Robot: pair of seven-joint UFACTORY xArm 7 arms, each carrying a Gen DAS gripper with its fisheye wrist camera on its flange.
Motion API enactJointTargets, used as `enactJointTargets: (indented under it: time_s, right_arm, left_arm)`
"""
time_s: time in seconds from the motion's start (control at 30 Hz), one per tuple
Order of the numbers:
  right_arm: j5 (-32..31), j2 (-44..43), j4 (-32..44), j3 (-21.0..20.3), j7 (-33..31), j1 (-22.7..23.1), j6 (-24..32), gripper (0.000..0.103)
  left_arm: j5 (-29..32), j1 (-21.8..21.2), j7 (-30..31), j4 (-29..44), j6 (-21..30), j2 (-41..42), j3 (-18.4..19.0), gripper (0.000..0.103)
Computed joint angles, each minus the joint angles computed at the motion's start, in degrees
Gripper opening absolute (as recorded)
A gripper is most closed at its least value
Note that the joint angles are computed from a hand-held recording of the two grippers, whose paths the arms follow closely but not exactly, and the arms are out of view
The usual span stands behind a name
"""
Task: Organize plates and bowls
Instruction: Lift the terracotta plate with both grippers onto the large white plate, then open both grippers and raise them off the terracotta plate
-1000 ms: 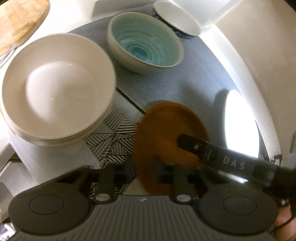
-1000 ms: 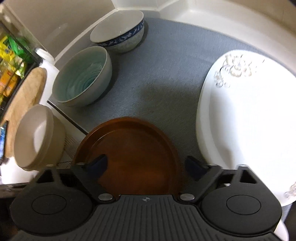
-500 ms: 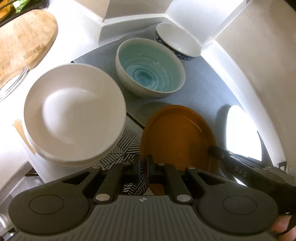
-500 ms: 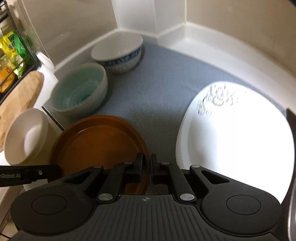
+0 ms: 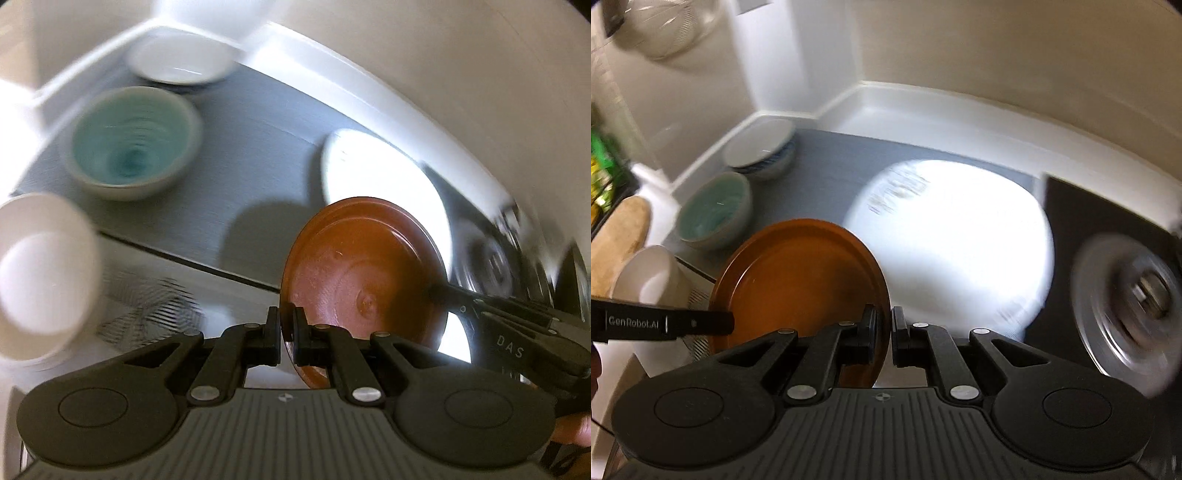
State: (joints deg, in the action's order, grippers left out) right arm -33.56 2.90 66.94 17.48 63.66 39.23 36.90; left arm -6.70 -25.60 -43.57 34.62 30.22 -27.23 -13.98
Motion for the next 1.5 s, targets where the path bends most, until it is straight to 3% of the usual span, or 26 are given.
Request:
enactJointTargets:
  time_s: [0.13, 0.27, 0.5, 0.63, 0.67, 0.73, 0.77, 0.9, 1.13, 1.33, 1.5]
  right_arm:
    - [0.92, -5.16, -5.94, 1.16, 6.24, -0.19, 3.46, 0.009]
    - [3.12, -8.26, -10.44, 3.18, 10.97, -1.31, 5.27, 0.009]
    - [5.39, -11.58, -16.12, 5.38, 15.9, -2.33, 4.61, 0.009]
    - [8.28, -12.44, -17.23, 5.27, 15.72, -2.96, 2.83, 0.017]
    - [8.36, -12.75, -17.48, 5.34, 15.59, -3.21, 2.43, 0.021]
    - [7.22, -13.31, -17.07, 5.95, 15.74, -3.78, 3.16, 0.041]
    - [6.57, -13.75, -17.02, 6.12, 15.66, -4.05, 3.14, 0.044]
    - [2.99, -14.29, -16.65, 6.32, 15.61, -6.03, 2.21, 0.052]
    - [-2.8, -10.21, -14.29, 4.38, 19.07, -9.48, -1.17, 0.052]
    - [7.25, -10.4, -15.89, 1.33, 11.67, -8.66, -4.52, 0.052]
    - [16.3, -11.33, -16.57, 1.58, 4.87, -7.38, -2.49, 0.052]
  left_arm:
    - [-4.02, -4.89, 8.05, 3.33, 0.22, 5.45, 1.91, 0.005]
    - [-6.79, -6.81, 13.92, 5.83, 1.42, 9.56, 1.64, 0.006]
    - [-8.14, -7.2, 16.97, 7.79, 3.24, 13.07, -0.23, 0.007]
    - [-8.31, -7.08, 17.73, 7.5, 3.37, 12.48, -0.53, 0.008]
    - [-7.82, -6.96, 17.75, 7.43, 3.14, 12.23, -0.72, 0.017]
    - [-7.08, -6.63, 17.38, 6.68, 1.93, 11.1, -0.93, 0.043]
    - [-6.06, -6.14, 16.38, 6.27, 1.55, 10.29, -1.23, 0.058]
    - [-2.14, -3.99, 11.9, 4.37, -1.36, 7.74, -2.09, 0.085]
    - [7.14, 0.93, -0.33, 8.44, -3.08, 13.28, -3.8, 0.085]
    - [2.37, -1.2, 2.95, 9.46, -0.76, 15.11, -0.18, 0.086]
    - [-4.07, -3.05, 9.61, 7.46, 1.59, 13.74, 1.54, 0.087]
